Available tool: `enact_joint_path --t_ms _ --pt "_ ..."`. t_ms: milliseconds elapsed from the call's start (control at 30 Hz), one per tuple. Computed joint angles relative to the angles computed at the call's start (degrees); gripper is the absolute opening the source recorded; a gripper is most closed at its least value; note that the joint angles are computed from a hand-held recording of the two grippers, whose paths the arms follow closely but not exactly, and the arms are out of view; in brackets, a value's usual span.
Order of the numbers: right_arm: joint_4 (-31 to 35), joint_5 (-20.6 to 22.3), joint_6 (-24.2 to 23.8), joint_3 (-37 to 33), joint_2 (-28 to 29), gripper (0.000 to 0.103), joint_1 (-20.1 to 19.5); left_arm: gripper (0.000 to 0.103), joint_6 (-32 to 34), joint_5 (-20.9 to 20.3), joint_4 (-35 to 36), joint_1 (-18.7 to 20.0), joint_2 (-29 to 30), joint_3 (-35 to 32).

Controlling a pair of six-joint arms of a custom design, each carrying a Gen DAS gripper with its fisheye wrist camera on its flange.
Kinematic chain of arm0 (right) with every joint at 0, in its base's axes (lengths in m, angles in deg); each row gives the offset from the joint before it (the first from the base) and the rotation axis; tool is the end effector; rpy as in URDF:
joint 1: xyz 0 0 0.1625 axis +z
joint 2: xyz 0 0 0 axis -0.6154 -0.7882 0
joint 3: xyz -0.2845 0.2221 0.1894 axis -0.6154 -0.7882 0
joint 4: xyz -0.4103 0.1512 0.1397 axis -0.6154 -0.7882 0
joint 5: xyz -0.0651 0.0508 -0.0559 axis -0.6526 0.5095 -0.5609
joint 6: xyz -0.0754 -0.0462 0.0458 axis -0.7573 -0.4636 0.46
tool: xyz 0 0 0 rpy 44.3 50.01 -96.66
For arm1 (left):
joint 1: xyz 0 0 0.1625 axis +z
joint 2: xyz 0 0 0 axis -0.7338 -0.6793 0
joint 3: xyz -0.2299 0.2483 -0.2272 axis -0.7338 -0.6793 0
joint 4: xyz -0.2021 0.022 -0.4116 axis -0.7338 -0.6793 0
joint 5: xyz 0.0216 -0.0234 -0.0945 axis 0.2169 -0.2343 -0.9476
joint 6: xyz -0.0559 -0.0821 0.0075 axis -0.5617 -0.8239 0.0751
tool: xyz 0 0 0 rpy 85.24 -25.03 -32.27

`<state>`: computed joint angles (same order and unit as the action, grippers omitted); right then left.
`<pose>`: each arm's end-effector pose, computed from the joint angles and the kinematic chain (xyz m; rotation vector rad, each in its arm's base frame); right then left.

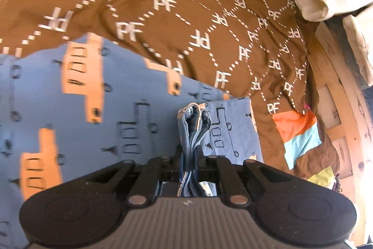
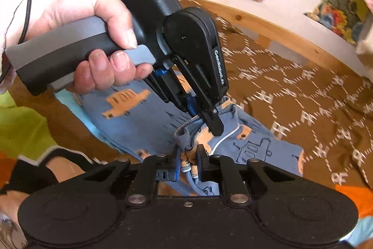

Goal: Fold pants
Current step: 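Hold the pants edge with the left gripper while the right gripper pinches the adjacent fabric, then open the right gripper and lift it away from the pants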

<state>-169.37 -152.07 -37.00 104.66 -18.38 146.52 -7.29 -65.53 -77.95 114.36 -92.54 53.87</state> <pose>0.2663 -0.5232 0.0672 1.0139 -2.1142 0.8925 -0.1321 -0.7054 0.2021 0.5614 2.9195 -0.2603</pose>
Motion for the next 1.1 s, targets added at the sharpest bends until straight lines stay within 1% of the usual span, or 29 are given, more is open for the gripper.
enact_joint_path --t_ms 133,300,500,633,667,700,733,767,800,833,867,900,933,967,1000,1033,1067,1100 --pt "2.5 2.34 0.58 -1.9 1.12 0.014 0.57 0.009 0.37 1.89 0.27 0.5 -1.41 -0.12" --pt "6.18 5.02 0.78 -4.32 2.57 0.014 1.06 0.009 0.8 2.89 0.97 1.86 -3.21 -0.09" --pt "10.99 7.46 0.33 -6.36 3.83 0.014 1.18 0.009 2.02 2.33 0.81 3.89 -4.61 0.28" --pt "14.09 7.44 1.25 -8.19 5.2 0.015 1.07 0.011 3.29 1.24 -0.07 5.01 -4.59 0.52" --pt "15.21 7.18 1.77 -8.59 5.37 0.019 1.01 0.015 3.82 1.51 -0.21 5.15 -4.71 0.71" --pt "16.04 6.85 2.25 -8.84 5.43 0.021 0.97 0.022 4.31 2.34 -0.51 5.15 -4.92 1.02" --pt "16.36 6.85 2.61 -8.81 5.29 0.029 0.86 0.029 4.99 3.18 -0.65 5.09 -5.13 1.27" --pt "16.34 6.91 3.07 -8.51 4.95 0.041 0.75 0.03 5.62 3.66 -0.82 5.06 -5.49 1.54" --pt "16.05 7.14 3.63 -7.95 4.39 0.047 0.6 0.034 6.15 3.89 -1.19 4.99 -5.86 1.82" --pt "15.39 7.52 4.26 -7.21 3.68 0.059 0.37 0.042 6.61 4.32 -1.89 4.82 -6.21 2.2" --pt "13.83 7.33 4.79 -6.38 3.09 0.066 0.21 0.048 7.08 5.02 -3.34 4.5 -6.64 2.89" --pt "11.53 6.27 5.22 -5.61 2.72 0.07 0.21 0.059 7.72 5.75 -5.23 4.12 -7.05 3.78" --pt "9.01 4.85 5.52 -4.83 2.4 0.075 0.19 0.063 8.91 6.9 -7.99 3.54 -7.48 5.04" --pt "6.83 3.35 5.62 -4.36 2.23 0.083 0.18 0.064 10.13 7.84 -10.04 3.04 -7.66 5.93" --pt "4.0 1.14 5.15 -4.03 2.29 0.088 0.19 0.064 11.75 8.65 -12.04 2.59 -7.79 6.82" --pt "0.67 -1.61 3.95 -4.13 2.79 0.097 0.23 0.065 13.82 9.46 -14.44 2.12 -7.9 7.91" --pt "-2.43 -4.26 2.43 -4.63 3.48 0.1 0.19 0.065 15.43 9.92 -16.48 1.88 -7.9 8.7" --pt "-6.07 -8.04 0.34 -5.84 4.75 0.101 0.16 0.067 16.82 10.41 -18.95 1.65 -7.79 9.64"
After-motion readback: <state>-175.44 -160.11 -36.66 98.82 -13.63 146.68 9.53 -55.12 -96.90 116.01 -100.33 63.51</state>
